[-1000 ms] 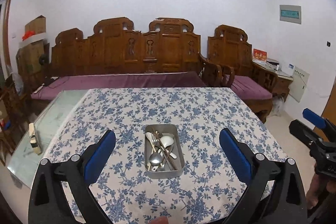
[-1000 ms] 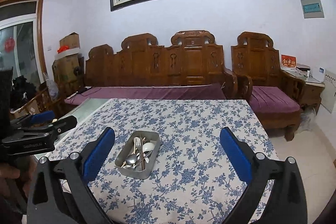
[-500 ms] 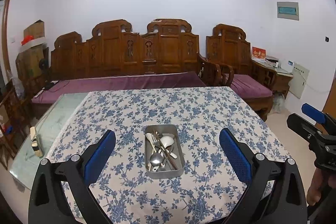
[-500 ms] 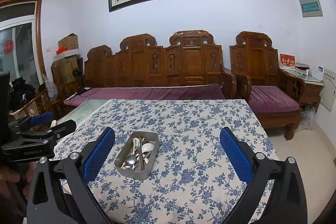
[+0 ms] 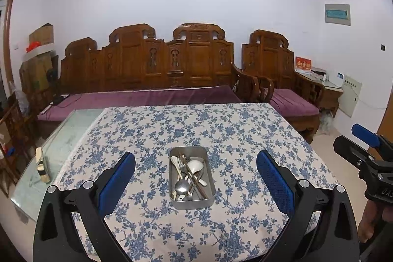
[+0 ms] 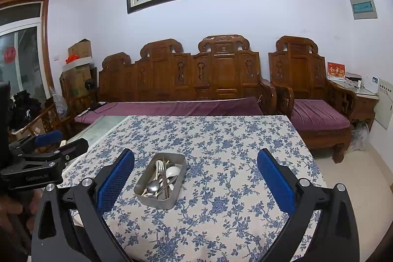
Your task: Organize utensils
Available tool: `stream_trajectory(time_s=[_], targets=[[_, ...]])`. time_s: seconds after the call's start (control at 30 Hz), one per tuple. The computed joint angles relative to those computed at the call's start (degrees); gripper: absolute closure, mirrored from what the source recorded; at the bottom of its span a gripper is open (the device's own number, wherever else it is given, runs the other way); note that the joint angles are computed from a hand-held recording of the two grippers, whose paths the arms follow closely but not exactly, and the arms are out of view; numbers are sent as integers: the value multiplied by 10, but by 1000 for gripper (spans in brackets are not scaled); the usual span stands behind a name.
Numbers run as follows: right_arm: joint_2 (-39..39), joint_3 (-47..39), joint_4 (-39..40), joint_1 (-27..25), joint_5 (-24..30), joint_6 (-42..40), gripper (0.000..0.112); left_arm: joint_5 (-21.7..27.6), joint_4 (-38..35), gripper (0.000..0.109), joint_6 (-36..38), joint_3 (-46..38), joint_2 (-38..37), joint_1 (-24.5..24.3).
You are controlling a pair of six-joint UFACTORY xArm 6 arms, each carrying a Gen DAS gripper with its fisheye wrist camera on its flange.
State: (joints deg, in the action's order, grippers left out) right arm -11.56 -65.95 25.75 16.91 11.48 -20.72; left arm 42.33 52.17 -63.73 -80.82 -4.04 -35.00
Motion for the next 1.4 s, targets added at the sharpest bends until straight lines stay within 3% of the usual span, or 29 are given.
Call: stream_trajectory(time_s=[1.4], targets=[[-1,1,-1,1,-1,1,12,9,8,13,-6,-6,-2,-6]])
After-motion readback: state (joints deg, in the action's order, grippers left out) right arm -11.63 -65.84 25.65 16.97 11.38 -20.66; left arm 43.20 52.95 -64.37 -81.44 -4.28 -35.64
